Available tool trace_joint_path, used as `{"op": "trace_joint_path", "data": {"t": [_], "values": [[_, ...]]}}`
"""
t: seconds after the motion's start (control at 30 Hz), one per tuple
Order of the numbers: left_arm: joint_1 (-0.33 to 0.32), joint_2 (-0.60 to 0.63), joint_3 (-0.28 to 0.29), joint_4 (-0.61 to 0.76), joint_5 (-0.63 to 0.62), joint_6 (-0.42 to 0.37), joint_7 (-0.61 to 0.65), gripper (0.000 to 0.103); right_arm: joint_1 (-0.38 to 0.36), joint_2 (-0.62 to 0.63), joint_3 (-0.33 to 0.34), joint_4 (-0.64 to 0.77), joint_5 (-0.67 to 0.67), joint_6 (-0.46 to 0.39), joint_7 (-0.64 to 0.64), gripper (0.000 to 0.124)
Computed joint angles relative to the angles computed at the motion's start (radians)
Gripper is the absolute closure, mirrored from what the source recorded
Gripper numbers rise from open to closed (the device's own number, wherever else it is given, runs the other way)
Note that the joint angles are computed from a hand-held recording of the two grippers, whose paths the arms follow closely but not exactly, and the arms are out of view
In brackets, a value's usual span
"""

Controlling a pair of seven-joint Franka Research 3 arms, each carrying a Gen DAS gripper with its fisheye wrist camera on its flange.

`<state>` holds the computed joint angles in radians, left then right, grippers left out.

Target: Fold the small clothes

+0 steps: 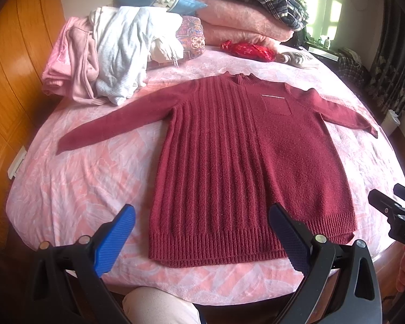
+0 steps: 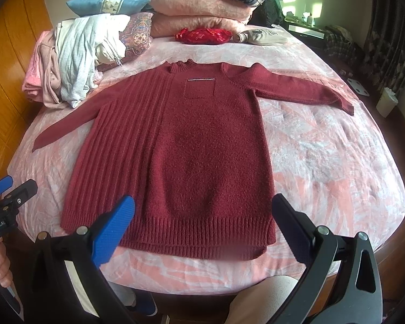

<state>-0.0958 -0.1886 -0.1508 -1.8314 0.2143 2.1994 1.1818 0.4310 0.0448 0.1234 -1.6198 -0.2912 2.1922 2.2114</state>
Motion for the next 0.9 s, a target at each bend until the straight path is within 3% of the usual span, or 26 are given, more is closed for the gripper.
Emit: {"op": "trace_joint_path", "data": {"t": [0.9], "values": [[-0.001, -0.002, 0.0, -0.01, 0.005, 0.004, -0.003, 0.004, -0.005, 0.002, -0.003, -0.013, 0.017, 0.015, 0.002, 0.024]]}}
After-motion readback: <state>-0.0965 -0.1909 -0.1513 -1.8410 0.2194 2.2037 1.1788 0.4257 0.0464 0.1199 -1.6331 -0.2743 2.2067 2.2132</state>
